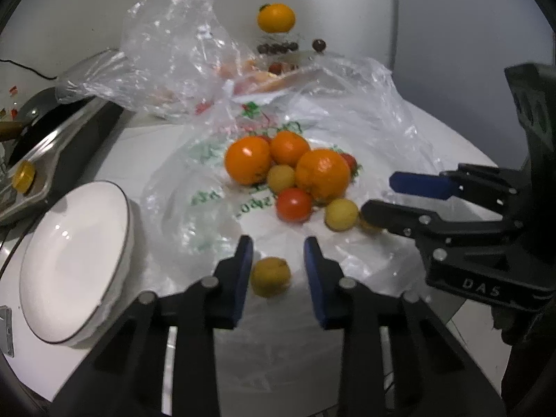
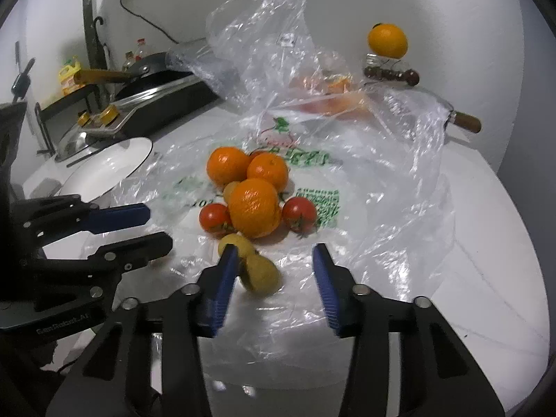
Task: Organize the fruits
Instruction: 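Grasp a small yellow fruit with the left gripper while the right grasps a brown fruit, then carry both held fruits over the white plate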
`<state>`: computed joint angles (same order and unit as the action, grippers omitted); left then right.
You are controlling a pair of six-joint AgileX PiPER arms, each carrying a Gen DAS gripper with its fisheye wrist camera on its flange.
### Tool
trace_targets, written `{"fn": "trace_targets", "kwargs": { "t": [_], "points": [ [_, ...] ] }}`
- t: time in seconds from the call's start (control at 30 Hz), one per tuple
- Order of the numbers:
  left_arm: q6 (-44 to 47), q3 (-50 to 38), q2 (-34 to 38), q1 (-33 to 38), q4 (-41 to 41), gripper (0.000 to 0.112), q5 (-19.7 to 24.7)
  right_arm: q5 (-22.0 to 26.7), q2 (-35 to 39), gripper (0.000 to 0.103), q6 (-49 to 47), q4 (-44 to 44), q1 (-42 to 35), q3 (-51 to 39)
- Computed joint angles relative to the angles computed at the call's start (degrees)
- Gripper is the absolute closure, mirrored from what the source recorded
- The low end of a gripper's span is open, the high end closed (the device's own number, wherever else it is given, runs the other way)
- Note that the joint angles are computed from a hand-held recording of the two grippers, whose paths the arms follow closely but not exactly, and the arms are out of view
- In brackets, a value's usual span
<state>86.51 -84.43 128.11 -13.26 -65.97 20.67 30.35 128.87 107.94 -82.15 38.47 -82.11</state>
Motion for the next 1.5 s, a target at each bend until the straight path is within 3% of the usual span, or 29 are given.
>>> {"fn": "trace_targets", "kwargs": {
  "t": [0.2,0.3,0.4,0.57,0.8,1.13,1.5],
  "points": [
    [-6.24,-1.58,1.30,0.08,6.06,0.081,0.16,-1.20,0.98,0.062,-2.68,1.66,-0.03,-0.74],
    [-6.58,-1.56,1.22,0.27,5.98,0.086,0.49,-1.00,0.95,0.074,-1.25,0.40,-0.01,-0.35],
    [-7.26,-2.02,1.31,0.62,6.25,0.087,1.35,-0.96,0.21,0.074,1.42,-1.94,-0.12,0.97],
    [-1.42,-0.08,-0.58,1.54,-0.38,0.087,2.01,1.04,-1.44,0.074,4.72,-4.48,0.57,2.82],
    [2.23,1.02,-2.61,3.00,-5.06,0.087,3.34,4.58,-3.67,0.074,4.46,-4.16,1.98,3.39],
    [7.44,2.63,-6.35,6.40,-10.03,0.087,6.76,8.75,-4.76,0.074,-1.47,0.16,4.30,-0.56],
    [7.05,1.16,-7.69,12.22,-10.07,0.087,9.28,11.33,-0.23,0.074,-13.07,7.22,6.66,-13.61]
  ]
}}
